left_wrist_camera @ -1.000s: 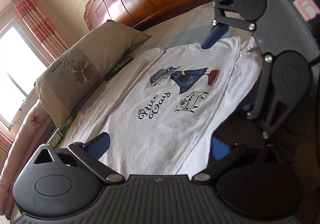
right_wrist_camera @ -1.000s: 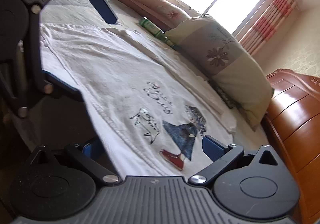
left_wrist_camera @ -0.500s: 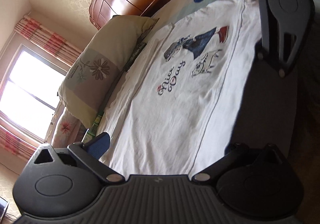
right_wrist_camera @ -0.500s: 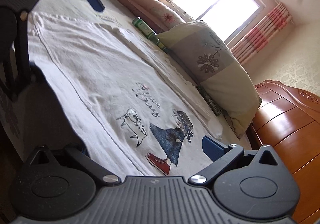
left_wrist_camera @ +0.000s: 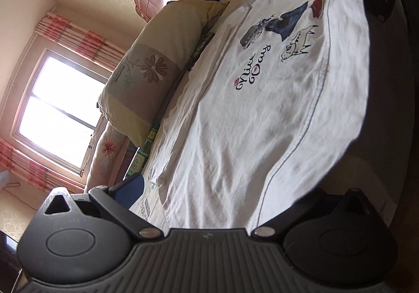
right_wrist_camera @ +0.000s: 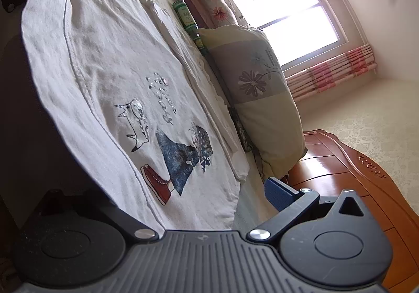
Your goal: Fold clothes
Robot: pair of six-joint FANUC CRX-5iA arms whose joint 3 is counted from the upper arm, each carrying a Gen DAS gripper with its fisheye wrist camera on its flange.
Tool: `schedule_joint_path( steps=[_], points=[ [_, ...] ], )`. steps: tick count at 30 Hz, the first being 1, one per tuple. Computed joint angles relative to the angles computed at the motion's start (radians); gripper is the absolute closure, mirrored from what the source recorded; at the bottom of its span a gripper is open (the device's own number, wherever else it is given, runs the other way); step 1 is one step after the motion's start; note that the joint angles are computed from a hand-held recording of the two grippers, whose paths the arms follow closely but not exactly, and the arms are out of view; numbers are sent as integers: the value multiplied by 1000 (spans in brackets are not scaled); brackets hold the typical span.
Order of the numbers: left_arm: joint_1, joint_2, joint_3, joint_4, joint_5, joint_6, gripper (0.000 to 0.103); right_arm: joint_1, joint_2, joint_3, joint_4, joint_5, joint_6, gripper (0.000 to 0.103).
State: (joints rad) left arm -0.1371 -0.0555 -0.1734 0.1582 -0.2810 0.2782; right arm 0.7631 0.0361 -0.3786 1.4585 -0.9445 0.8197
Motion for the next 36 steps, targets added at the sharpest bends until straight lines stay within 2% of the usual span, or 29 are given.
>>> schedule_joint_path(
  steps=[4, 7, 11, 16, 25, 36],
  points=[
    [11, 4, 49, -123, -52, 130, 0, -11, 16, 17, -10, -65, -12, 0],
    [18, -3, 44, -119, -38, 138, 0, -28, 3, -1, 33, -49, -53, 0],
    [14, -9, 35, -150, 45, 166, 0, -56, -3, -19, 138, -37, -137, 0],
    [3, 19, 108, -257, 27, 278, 0, -88, 15, 2, 187, -34, -178, 0],
    [-5, 114, 257, -276, -9, 274, 0, -159, 62, 81, 222, 23, -179, 0],
    [-16, 299, 523, -297, -86, 323, 0, -235, 201, 278, 205, 60, -138, 0]
  ],
)
